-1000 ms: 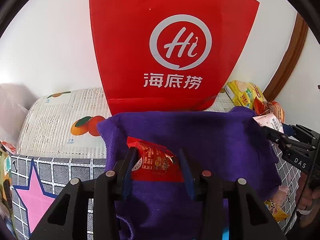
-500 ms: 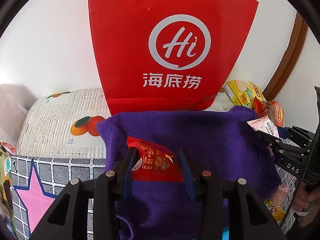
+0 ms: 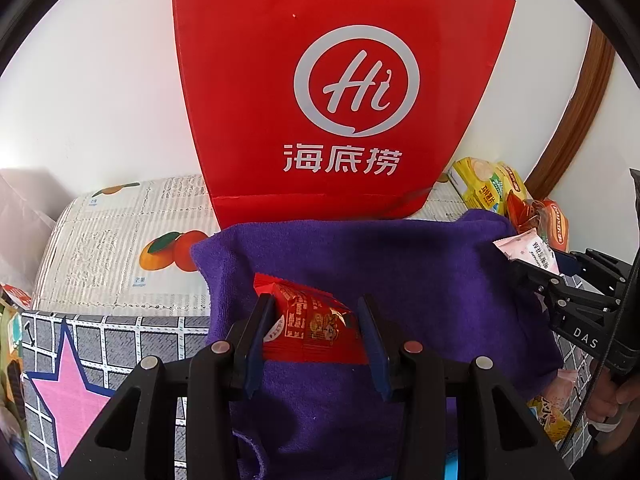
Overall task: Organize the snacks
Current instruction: 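Carry both held packets up onto the purple towel with both tools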
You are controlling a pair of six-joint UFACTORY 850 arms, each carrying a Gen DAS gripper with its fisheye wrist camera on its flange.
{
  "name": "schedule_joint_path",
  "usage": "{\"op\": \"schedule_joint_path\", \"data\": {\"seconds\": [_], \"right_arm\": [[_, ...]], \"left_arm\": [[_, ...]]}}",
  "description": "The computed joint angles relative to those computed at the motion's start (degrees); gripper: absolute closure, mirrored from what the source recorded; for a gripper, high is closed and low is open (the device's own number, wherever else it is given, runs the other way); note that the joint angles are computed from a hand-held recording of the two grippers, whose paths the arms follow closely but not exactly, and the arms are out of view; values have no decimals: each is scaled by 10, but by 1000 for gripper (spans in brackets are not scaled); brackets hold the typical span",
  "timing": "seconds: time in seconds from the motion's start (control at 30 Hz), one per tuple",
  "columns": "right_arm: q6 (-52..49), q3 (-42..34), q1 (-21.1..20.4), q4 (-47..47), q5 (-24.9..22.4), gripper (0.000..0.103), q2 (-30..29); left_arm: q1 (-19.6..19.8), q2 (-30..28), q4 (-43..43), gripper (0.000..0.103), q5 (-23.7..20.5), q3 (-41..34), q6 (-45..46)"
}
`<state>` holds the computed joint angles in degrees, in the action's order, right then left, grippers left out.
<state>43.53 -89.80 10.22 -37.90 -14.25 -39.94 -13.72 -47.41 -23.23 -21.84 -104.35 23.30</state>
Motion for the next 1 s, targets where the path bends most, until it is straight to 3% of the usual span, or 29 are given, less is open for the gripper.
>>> {"op": "schedule_joint_path", "data": {"seconds": [0.43,0.73,1.0], "right_arm": [[-17,-9,-1,18,-12,62,-8],[-41,-17,-3,43,-21,62,-16],[-164,-54,-5,170,-62,62,-48]], "left_arm": [[-1,-5,15,62,-4,-6,-14],[-3,-22,38,62,-32,-27,-34],[-6,-40,74,62,-63,-50,-67]]}}
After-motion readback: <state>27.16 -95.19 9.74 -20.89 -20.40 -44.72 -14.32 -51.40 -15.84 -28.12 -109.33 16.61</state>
